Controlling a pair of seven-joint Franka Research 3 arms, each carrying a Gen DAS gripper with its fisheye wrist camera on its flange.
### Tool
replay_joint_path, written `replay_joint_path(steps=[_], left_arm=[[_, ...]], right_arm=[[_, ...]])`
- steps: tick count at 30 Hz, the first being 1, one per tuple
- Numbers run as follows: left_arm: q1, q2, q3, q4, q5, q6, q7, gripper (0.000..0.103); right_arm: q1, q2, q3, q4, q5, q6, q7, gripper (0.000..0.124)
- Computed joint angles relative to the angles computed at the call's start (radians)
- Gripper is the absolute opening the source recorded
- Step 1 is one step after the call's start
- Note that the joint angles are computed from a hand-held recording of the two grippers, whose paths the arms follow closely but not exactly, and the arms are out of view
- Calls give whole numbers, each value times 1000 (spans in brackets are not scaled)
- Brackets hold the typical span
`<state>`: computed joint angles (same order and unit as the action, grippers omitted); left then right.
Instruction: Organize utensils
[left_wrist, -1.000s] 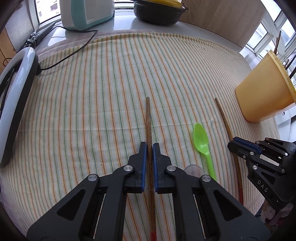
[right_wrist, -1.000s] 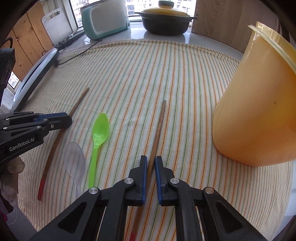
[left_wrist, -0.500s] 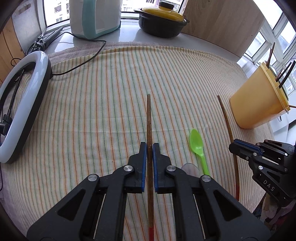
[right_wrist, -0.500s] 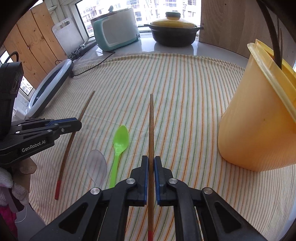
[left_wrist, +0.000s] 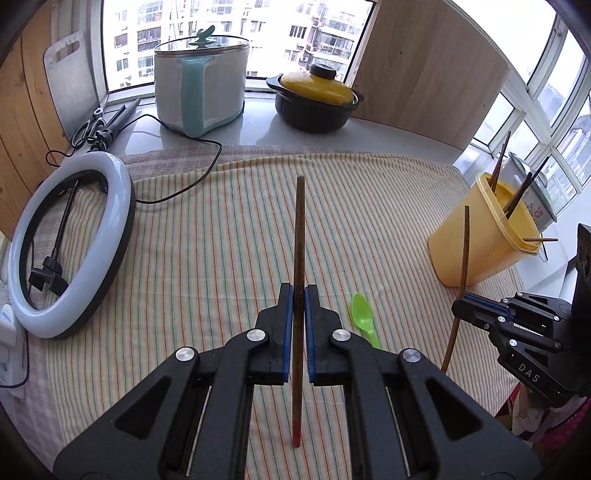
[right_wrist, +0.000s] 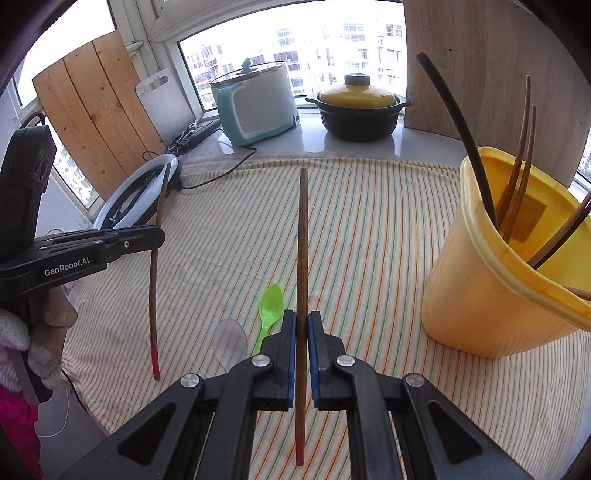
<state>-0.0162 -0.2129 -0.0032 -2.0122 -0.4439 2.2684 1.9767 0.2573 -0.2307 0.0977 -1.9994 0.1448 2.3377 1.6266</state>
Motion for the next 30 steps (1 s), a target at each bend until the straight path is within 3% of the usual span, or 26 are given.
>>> replay_joint_path(steps=[14,30], left_arm=[[-37,-35,-1,35,-22,31,14,4],[-67,-19,-11,127,-42,39,2,4]], right_arm=[[-15,-112,5,-77,-25,125,-52,4],[-33,-167,-31,-17,64,113,-144,4]])
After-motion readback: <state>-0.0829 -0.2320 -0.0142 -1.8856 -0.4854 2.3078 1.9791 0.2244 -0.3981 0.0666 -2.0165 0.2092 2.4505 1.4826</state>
